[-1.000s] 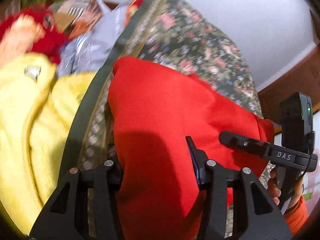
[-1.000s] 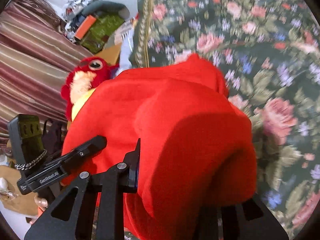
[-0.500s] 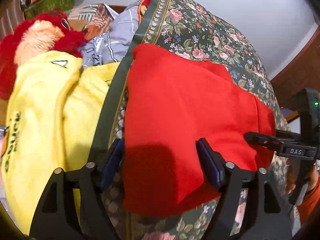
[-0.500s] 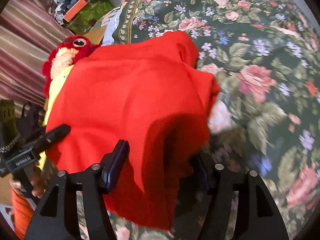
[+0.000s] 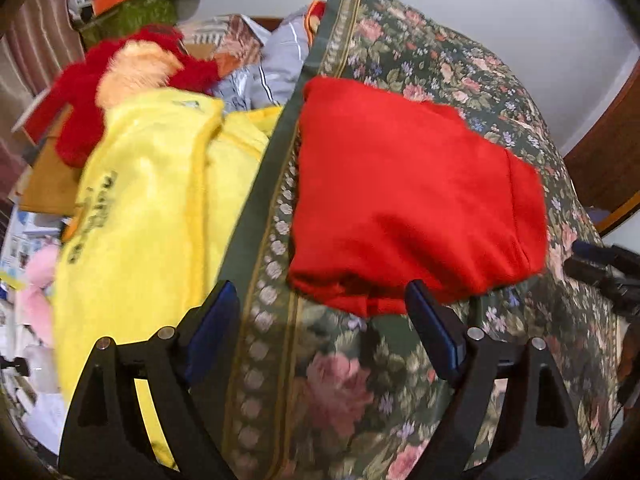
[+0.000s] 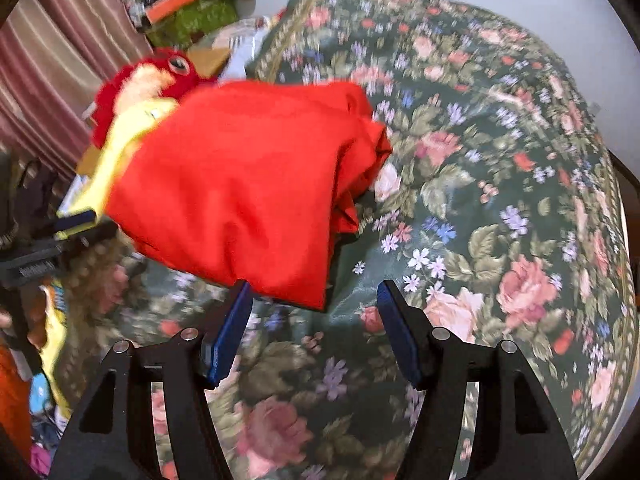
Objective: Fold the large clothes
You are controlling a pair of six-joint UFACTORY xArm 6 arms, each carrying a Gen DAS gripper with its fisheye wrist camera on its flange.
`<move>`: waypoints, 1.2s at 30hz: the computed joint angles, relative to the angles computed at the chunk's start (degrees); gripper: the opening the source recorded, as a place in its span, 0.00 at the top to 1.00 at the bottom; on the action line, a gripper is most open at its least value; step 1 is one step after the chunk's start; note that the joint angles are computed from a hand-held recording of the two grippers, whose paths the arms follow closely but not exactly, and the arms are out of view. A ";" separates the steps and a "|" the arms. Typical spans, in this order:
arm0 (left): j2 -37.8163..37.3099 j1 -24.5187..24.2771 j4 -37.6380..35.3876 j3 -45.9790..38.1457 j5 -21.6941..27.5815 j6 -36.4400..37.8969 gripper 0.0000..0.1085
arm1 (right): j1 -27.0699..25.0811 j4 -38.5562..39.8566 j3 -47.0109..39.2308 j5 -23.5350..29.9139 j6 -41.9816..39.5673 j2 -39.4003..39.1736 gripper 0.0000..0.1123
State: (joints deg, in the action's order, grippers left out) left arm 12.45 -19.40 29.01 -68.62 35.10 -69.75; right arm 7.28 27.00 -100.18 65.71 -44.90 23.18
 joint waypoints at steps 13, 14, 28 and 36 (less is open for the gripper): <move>-15.01 -16.42 30.81 -4.36 19.09 -16.85 0.21 | -6.31 26.25 11.25 -2.00 -11.86 -21.44 0.46; -15.62 -18.33 33.44 -5.01 20.95 -18.26 0.21 | -7.02 28.80 12.94 -2.38 -13.65 -23.73 0.46; -15.01 -37.56 52.31 -9.75 41.88 -26.83 0.21 | -13.94 47.77 30.58 -4.52 -28.14 -43.70 0.37; -12.68 -39.66 52.81 -11.56 45.43 -27.23 0.07 | -12.78 50.21 34.45 -10.31 -33.08 -47.40 0.08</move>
